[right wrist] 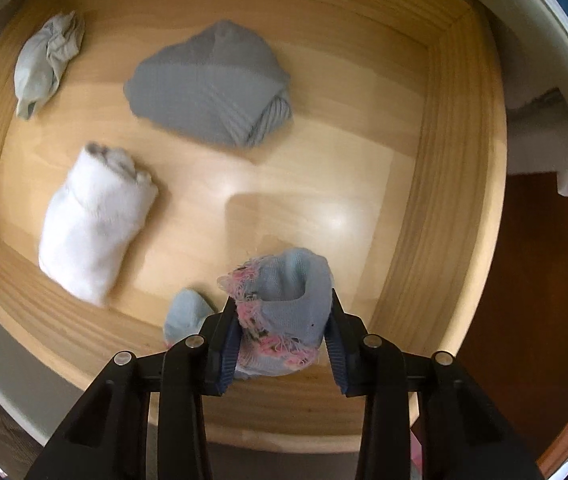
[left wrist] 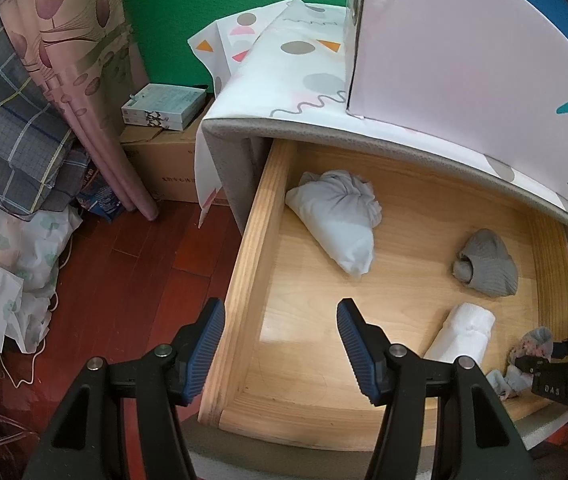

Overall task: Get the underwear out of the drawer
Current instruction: 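Grasp the pink-trimmed light blue sock with the right gripper, then lower the left gripper onto the white rolled sock and grasp it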

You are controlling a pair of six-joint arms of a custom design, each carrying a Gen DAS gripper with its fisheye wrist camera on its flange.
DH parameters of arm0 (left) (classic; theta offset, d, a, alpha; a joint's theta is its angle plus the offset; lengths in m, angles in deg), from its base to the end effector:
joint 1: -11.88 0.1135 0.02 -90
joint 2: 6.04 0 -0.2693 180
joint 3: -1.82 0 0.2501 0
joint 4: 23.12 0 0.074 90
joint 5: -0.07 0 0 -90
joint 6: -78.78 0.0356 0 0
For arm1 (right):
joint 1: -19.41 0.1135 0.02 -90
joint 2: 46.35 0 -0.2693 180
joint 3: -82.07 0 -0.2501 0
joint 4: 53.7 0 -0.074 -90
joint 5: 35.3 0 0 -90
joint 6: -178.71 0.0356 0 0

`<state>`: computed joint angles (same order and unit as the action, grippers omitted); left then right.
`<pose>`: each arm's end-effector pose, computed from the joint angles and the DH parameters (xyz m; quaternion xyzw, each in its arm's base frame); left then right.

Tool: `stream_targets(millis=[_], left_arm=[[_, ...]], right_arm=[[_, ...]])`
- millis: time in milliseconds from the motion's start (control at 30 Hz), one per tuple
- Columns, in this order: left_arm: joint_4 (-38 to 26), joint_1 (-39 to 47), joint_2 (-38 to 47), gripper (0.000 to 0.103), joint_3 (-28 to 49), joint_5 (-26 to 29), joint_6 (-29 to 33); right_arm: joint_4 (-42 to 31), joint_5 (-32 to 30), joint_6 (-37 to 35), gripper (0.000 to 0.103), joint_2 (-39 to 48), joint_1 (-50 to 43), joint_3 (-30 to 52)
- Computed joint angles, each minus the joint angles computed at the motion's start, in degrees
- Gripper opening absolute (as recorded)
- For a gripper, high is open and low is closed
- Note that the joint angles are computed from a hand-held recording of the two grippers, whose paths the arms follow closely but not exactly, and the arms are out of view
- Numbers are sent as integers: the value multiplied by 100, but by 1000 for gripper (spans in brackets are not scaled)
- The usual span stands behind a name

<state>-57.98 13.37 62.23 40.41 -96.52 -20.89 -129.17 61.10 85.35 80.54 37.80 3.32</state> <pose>0.1844 0.0089 0.1411 -0.1073 0.9680 0.0402 0.2234 0.3676 0.1180 0.1133 0.1928 -0.9749 0.0677 0.0886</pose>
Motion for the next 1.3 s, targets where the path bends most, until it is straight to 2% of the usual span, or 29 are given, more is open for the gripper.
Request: stream_targets(millis=[200,233,367,533,700,933,1033,1100,1300], left_arm=[[-30,-176,217,60,65,50,78],[-33,-237,228,60,64,54,106],[-25,-544,322,60,80,63,168],[-149,-945,729,60,248,222,367],[-413,-1495,1232,60,557,465,305],[-563,-2246,2180,60,1294,875,-188],[-653,-2290,2733,62,1655,1268,-394],[-652,-2322,2976,67,1795,1285,-486],[-783,-2450,3652,70,2310,1399,-662]], right_arm=[[183,81,37,32,-331,17,-429],[333,50,247,31,-445,213,-703],[582,-42,332,30,-775,112,-1163],[567,-12,-131,28,-879,-542,-1176],[633,2,-291,27,-961,-768,-1285],[559,-118,-217,27,-1088,-797,-1291],[500,-167,-344,27,-1101,-974,-1241],[387,-218,-387,27,-1089,-1061,-1130],[202,-271,-492,27,-1030,-1178,-896]])
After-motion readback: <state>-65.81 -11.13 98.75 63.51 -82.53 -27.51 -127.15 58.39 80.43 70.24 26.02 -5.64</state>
